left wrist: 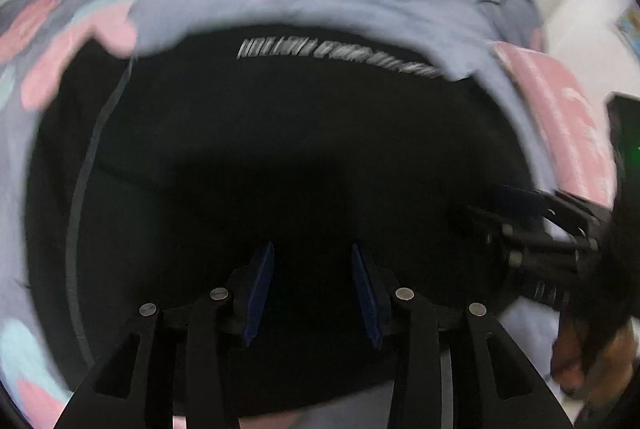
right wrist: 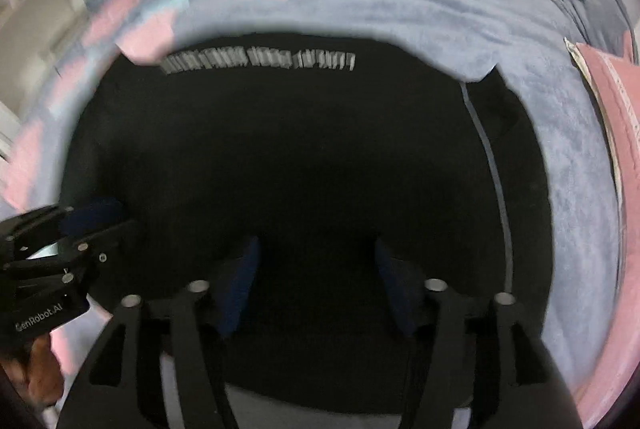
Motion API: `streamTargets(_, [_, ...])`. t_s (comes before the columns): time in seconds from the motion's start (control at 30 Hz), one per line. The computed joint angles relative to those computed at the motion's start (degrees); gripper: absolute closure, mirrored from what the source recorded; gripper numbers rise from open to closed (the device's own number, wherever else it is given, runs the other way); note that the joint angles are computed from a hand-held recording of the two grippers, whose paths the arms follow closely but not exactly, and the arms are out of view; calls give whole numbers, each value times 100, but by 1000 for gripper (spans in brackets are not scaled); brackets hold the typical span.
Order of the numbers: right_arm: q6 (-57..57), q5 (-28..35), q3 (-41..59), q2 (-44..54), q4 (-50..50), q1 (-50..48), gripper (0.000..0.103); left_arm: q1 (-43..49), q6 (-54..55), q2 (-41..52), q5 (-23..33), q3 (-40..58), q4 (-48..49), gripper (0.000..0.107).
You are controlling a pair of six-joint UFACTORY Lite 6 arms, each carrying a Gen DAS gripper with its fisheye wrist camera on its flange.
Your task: Fold large clothes
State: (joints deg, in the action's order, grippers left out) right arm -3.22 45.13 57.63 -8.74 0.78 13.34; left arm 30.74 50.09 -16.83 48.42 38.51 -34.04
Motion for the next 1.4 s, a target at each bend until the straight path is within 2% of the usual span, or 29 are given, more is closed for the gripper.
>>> streamTargets(0.1, [-109,-561,-578,-22,188,-109,34,769,433,1011,278,125,-975,66])
streamTargets(0.23, [-126,-488,-469,117,223,-131,33,670,419,1238,309,376,-891,66])
streamTargets(0.3, [-222,-129,-147,175,279,-122,33,474,184,1090,306,482,-590,66])
streamTargets(0.37, [-720,174,304,171,812,-322,33,319,-105,914,554,812,-328,66])
streamTargets(0.43, [-970,263,875,307,1208,-451,33,333,-75,796,815,1217,-486,66])
streamTargets(0.5, [-803,295,1760,904,1268,-404,33,189,-321,1079,850,1899,-618,66])
streamTargets(0.57, [-537,196,2387,1536,1088,-239,33,-13,-570,1514,735,2389,-613,66])
streamTargets(0.67, [40,151,3099,2667,589,1,34,-422,-1361,2464,73,3037,83,66])
streamTargets(0.73, [213,7,3165,3146,450,68,34,-517,-1625,3331,-66,3386,232,66])
streamTargets(0.8, [400,-317,2929,3285,210,181,33,-465,-1417,3687,-243,3395,149,66])
streamTargets(0.9, [574,-710,2492,3111,-19,287,33,-634,-1391,3598,-610,3121,114,66])
streamTargets(1.03, [258,-460,2497,2873,365,132,33,-678,-1297,3199,-729,2801,201,66])
streamTargets(1.17, [-845,-118,1811,1541,1496,-351,33,-30,-636,2260,140,2475,-252,66])
streamTargets(1.27, [-1188,93,862,209,1624,-415,33,779,-139,1431,802,2070,-360,66])
streamTargets(1.33, [-949,163,227,-503,1290,-228,33,1291,100,996,1129,1772,-309,66])
streamTargets(1.4, [-540,139,-221,-781,778,5,33,1776,439,623,1332,1330,-207,66])
